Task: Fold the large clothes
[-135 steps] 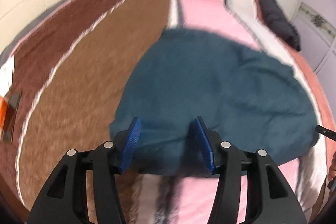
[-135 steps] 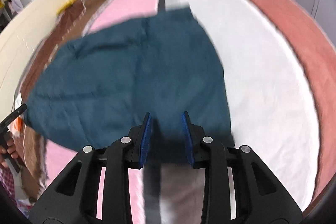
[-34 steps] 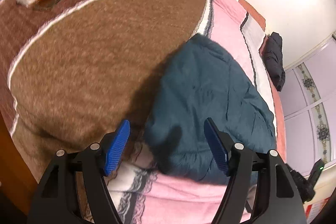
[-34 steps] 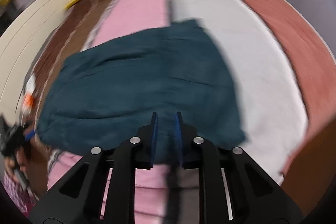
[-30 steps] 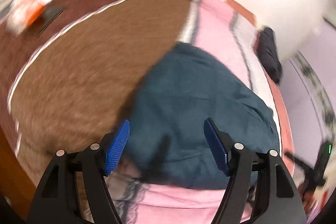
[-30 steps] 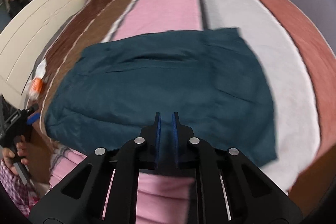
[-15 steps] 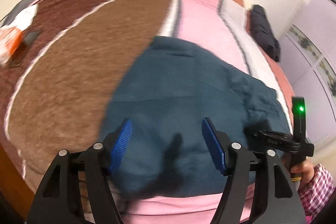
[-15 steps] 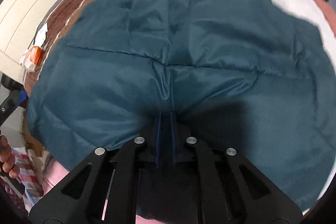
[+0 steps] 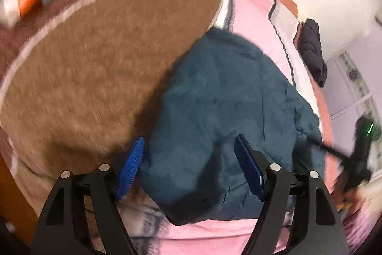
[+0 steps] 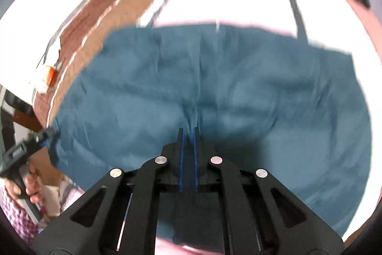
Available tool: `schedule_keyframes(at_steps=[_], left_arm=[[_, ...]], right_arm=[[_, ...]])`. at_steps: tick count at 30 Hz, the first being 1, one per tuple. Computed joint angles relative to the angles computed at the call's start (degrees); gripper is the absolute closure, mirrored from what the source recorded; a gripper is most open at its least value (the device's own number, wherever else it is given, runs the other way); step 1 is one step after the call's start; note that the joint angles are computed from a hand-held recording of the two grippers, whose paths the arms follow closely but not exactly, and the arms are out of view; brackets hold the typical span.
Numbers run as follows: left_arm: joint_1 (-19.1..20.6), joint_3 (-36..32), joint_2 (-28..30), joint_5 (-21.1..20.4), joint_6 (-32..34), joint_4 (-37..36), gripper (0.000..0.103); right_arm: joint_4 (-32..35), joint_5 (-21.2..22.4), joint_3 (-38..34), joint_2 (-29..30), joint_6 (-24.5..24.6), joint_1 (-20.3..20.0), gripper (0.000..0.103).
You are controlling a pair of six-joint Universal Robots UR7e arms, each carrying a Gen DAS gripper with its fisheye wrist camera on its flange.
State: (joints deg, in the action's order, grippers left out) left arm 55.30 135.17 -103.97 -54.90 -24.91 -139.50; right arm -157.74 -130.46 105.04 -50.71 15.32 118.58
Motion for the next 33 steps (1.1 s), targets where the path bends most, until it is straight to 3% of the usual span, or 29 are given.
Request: schedule_keyframes(at_steps=[5,11,17,21,25,33], left_arm=[[-3.48,0.54,-0.21,5.89,2.02,2.07,0.029],[-2.99,0.08,0.18,6.07,-0.88,4.17,0.029],[-2.31,0.54,-0.07,6.25,-2.3,4.08,0.029],[-3.34,0.9,-0.84,7.75,-3.12,5.22,0.029],[-4.07,1.19,-1.82,8.23,-3.05,5.25,0.029],[-4.8,1.86,-3.13,9.42,-3.74,5.84,0.029]], right_arm=[[7.82,-4.77,-11.37,6.37,0.41,-3.71,0.097],[15.51,-1.71,-16.46,9.18,4.69,-8.51,0.099],[16.69,-3.37,-17.04,9.83,4.68,-8.25,0.1],[10.79,-3.75,-14.67,8.45,2.39,-6.75,0.1],[4.5,0.86,-9.39,4.09,0.55,-3.7,0.1],[8.95,7.5,4.78,-5.48,4.12,3.14,0.099]])
